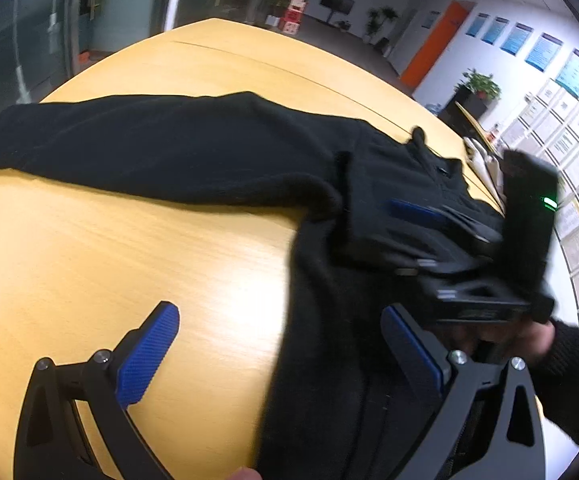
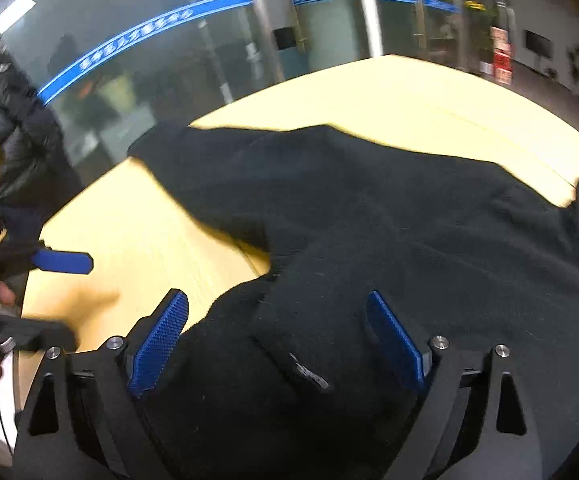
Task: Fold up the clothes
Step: 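Reach the left tool to the other sleeve cuff and grasp it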
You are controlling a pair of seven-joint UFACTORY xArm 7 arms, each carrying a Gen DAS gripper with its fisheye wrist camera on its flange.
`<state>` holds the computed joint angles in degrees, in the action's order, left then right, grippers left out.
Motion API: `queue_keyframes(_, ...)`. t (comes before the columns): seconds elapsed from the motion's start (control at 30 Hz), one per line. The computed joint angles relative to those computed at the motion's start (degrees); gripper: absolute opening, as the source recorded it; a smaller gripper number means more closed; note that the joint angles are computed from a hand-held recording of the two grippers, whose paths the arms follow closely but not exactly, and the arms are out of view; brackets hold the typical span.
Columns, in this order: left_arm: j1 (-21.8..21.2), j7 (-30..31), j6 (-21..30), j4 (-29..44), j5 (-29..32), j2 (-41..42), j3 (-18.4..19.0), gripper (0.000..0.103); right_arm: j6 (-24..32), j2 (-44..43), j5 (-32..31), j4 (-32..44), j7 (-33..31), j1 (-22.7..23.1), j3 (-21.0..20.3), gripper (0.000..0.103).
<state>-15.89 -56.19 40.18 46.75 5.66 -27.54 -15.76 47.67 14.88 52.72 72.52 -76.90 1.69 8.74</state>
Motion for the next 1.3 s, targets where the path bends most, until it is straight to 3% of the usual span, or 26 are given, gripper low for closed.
queue_keyframes(0.1, 0.77, 0.07, -0.74, -1.27, 0.35, -1.79, 0.75, 0.103, 0.65, 0.79, 0.33, 0.55, 3.63, -1.85, -1.59, 0.092)
queue_keyframes(0.17, 1.21, 0.64, -0.62, -1.61, 0.46, -2.5, 1.11, 0.103, 0.6, 1.95, -2.74, 0.57, 6.67, -2.14, -2.36, 0.092)
queue_keyframes(0.3, 2.44, 1.13, 0.28, -1.62, 0.73, -3.56, 1.38, 0.103, -3.44, -0.61, -5.46, -4.2, 2.31, -1.52, -1.02, 0.097)
queue_keyframes(0.5, 4.74, 2.57, 1.58, -1.36, 0.93, -3.3, 3.19, 0.103, -1.64, -2.95, -2.49, -4.97, 1.13, -1.57, -1.02, 0.096)
queue_keyframes(0.63, 9.21, 0.77, -2.06, -5.6, -1.18, -4.7, 7.64, 0.103, 1.36, -6.77, -0.48, -7.2, 5.46, -2.95, -3.57, 0.096)
queue_keyframes(0.8, 19.51, -3.3, -5.36, -11.13, -1.21, -6.24, 12.47, 0.103, 0.81, -13.22, -4.39, -12.5, 9.2, -2.31, -6.28, 0.096)
queue_keyframes(0.93, 24.07, -1.6, -9.05, -12.41, -2.29, -4.51, 16.5, 0.103, -1.24, -15.72, -3.77, -15.16, 10.87, -1.16, -7.27, 0.096)
queue_keyframes(1.07, 25.33, 2.34, -8.54, -10.22, -2.78, -1.7, 17.53, 0.103, 0.01, -18.37, -3.72, -15.95, 13.1, -0.24, -8.34, 0.096)
queue_keyframes(1.17, 27.12, 1.73, -7.82, -10.0, -1.19, -1.68, 15.58, 0.1, 0.64, -18.95, -3.99, -15.69, 13.64, 0.62, -8.66, 0.096)
queue_keyframes(1.2, 27.8, 1.16, -7.67, -10.02, -0.28, -1.77, 14.87, 0.09, 0.93, -19.17, -4.04, -15.64, 13.68, 0.9, -8.7, 0.096)
queue_keyframes(1.27, 28.69, 0.34, -7.86, -10.42, 0.94, -1.99, 14.31, 0.057, 1.49, -19.6, -4.12, -15.53, 13.74, 1.43, -8.75, 0.096)
queue_keyframes(1.3, 28.74, 0.27, -8.0, -10.7, 0.91, -2.11, 14.52, 0.03, 1.56, -19.72, -4.15, -15.54, 13.7, 1.71, -8.73, 0.096)
